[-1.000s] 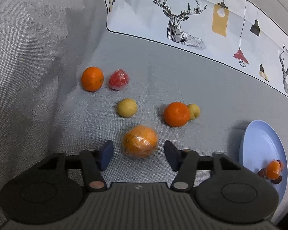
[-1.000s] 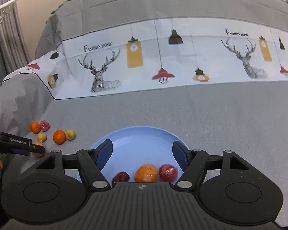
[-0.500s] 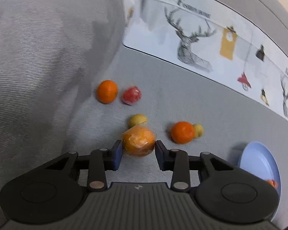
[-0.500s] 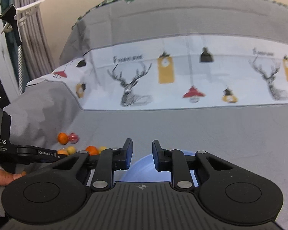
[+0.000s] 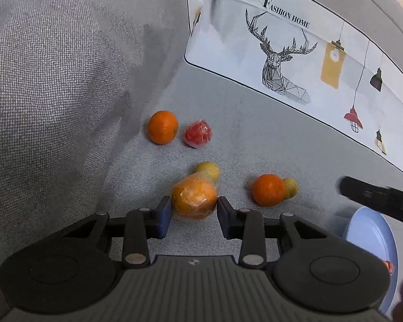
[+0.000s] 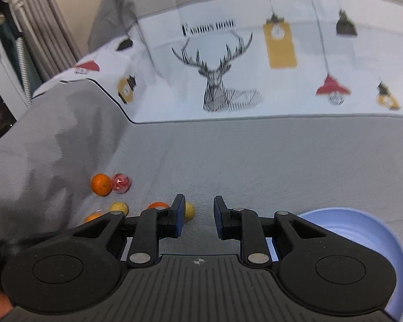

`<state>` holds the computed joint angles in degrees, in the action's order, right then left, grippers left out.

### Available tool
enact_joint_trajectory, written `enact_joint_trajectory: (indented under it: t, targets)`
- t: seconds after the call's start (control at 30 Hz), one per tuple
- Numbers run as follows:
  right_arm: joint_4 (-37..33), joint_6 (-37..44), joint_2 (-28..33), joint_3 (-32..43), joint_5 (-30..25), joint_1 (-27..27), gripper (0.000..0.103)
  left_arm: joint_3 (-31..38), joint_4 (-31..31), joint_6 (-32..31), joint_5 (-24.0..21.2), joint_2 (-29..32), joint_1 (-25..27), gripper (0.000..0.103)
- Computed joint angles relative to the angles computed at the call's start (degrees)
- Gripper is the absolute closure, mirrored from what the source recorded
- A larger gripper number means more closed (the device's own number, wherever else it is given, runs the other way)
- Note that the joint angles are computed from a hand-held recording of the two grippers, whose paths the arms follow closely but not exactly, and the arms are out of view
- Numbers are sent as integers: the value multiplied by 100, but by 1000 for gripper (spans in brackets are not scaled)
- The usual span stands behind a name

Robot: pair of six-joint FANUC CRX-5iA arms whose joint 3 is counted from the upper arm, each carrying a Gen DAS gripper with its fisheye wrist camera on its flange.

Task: Organize fruits
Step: 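Grasp the wrapped orange with the left gripper while the right gripper grasps a small yellow fruit, then carry the wrapped orange with the left gripper while the right gripper carries the yellow fruit to the plate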

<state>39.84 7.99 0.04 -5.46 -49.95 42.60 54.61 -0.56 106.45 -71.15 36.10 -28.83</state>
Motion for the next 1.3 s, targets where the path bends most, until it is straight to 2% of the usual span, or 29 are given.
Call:
enact_joint_trajectory:
  t: [0.13,0.2,0.3,0.43,0.47,0.57,0.73,0.9,1.03,1.13,1.3]
  targets:
    - [-646,198,322,289,287,-271,73,10,-33,13,-12,0,-8,62]
    - [-963,274,421,377,454,-385,60,17,-55,11,-17,2,-17,62]
    - [-1141,303,559,447,622,-479,58,54,-67,-13,-38,26,-28,62]
    - [-1402,470,726,597,535,-529,57,12,-23,-31,6,12,-13,62]
    - [-1376,485,739,612,508,-516,58,0,-10,-30,17,7,-8,62]
    - [-1486,847,745,646,626,-500,77,-72,22,-32,78,-31,1,62]
    - [-1176,885,696,580,431,-362,78,-537,156,-134,488,-318,33,62]
    - [-554,572,192,242,375,-185,78,-1194,466,-330,1096,-701,83,62]
    - [-18,426,-392,-71,118,83,78,-1605,486,-510,1508,-988,26,62]
    - [150,343,-830,-282,-330,447,78,-1756,401,-610,1676,-1125,-56,62]
    - [304,-389,-1381,-799,-753,857,78,-1804,322,-751,1732,-1235,-164,62]
